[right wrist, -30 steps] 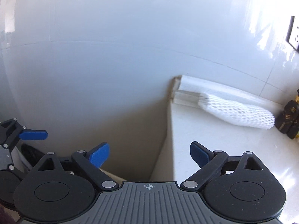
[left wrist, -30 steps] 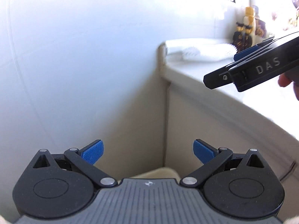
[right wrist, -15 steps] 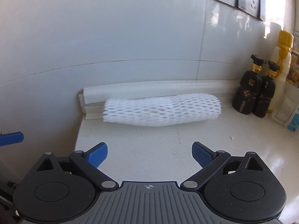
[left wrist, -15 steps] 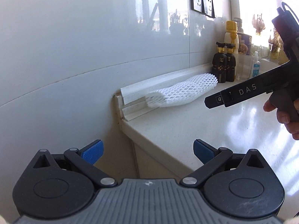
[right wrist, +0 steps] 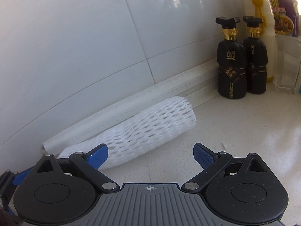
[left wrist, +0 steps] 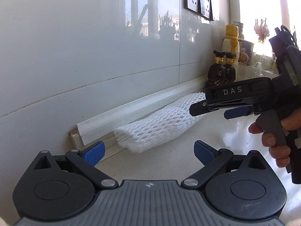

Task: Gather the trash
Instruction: 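Move both open grippers up to the white foam net on the counter, then grasp the white foam net with the left gripper while the right gripper grasps its other end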

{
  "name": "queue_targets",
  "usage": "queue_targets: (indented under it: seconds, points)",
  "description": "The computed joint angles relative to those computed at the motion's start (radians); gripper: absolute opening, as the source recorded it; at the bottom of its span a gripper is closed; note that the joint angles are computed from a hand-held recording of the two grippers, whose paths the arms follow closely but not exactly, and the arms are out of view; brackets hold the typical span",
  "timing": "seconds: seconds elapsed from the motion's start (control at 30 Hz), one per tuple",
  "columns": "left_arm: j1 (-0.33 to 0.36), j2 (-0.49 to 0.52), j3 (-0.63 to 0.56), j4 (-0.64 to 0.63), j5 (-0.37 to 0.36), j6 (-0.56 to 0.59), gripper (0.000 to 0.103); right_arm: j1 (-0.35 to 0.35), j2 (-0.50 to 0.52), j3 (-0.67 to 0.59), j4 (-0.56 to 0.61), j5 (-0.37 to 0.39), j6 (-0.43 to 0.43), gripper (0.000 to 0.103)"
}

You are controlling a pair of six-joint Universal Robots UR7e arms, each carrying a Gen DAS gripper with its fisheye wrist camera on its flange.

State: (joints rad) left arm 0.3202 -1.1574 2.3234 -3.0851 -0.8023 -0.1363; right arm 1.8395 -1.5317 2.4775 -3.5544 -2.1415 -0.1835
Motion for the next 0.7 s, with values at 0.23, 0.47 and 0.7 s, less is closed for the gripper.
queue_targets:
  seconds: [0.23, 0.47, 0.7]
  points:
    - [0.023, 0.050, -0.039, -0.021, -0.018, 0.045, 0.075, -0.084, 0.025, -0.009, -0.053, 0.101, 0.083, 0.097]
    - [0.038, 0.057, -0.062, 0.024, -0.009, 0.025, 0.031, -0.089, 0.080, -0.017, -0.118, 0.094, 0.116, 0.055]
    - [0.028, 0.018, -0.034, 0.030, -0.009, 0.012, 0.004, -0.063, 0.097, 0.006, -0.161, 0.104, 0.098, 0.010]
